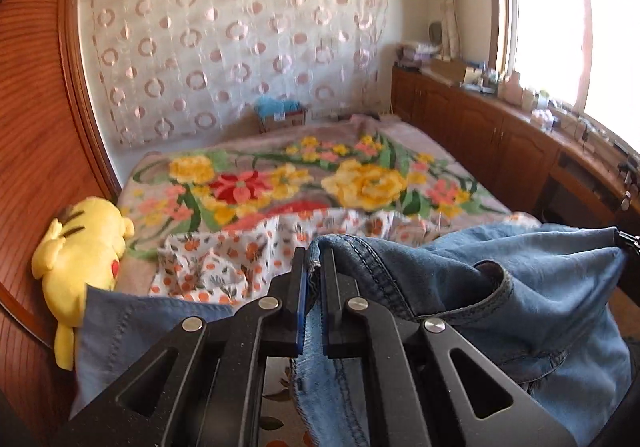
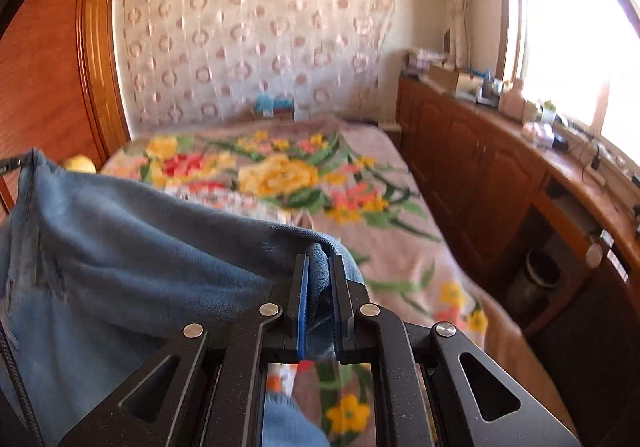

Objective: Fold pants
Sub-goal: 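Lower the denim onto the bed and open both tools, then close the left tool on the jeans waistband beside the metal button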

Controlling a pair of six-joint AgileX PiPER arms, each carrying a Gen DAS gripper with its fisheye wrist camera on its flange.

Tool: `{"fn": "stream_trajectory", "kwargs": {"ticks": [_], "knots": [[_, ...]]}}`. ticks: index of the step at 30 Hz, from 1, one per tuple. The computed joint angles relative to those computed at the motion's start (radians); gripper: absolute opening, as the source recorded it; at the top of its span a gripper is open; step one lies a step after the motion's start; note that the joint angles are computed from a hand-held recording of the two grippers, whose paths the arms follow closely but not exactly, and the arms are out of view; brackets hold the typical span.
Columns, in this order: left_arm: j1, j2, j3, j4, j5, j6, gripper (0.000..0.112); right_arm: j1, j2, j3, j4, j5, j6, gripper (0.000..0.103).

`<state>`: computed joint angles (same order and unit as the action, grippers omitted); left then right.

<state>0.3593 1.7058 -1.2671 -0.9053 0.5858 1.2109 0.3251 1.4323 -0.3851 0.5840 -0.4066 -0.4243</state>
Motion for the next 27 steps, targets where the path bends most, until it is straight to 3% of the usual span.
{"fn": "stream_trajectory", "kwargs": {"ticks": [3,6,8,12,15,16,18,23,27], "knots": [[-0.017,0.012,0.046,0.000,-0.044,0.021,0.006,0.046,0.096,0.006,-0.003,-0.031,0.065,0.009],[-0.003,0.007,0.062,-0.016,-0.028,0.043,0.006,0.082,0.120,0.012,0.036,-0.043,0.081,0.010],[0.006,0.000,0.063,0.005,-0.001,0.022,0.006,0.084,0.105,0.006,0.042,0.007,0.080,0.013],[0.031,-0.013,0.061,0.012,0.053,0.018,0.014,0.003,0.006,-0.044,0.133,0.133,-0.106,0.021],[0.063,-0.041,0.085,-0.024,0.103,0.060,0.030,-0.107,-0.052,-0.091,-0.029,0.206,-0.026,0.036],[0.070,-0.051,0.100,-0.039,0.108,0.080,0.041,-0.116,-0.065,-0.091,-0.049,0.208,-0.012,0.041],[0.087,-0.083,0.139,-0.072,0.125,0.116,0.049,-0.110,-0.061,-0.107,0.031,0.208,-0.094,0.043],[0.105,-0.157,0.240,-0.102,0.160,0.168,0.049,-0.003,0.002,-0.139,0.104,0.159,-0.126,0.043],[0.094,-0.204,0.341,-0.084,0.184,0.187,0.049,0.030,0.062,-0.143,-0.074,0.148,0.057,0.043]]}}
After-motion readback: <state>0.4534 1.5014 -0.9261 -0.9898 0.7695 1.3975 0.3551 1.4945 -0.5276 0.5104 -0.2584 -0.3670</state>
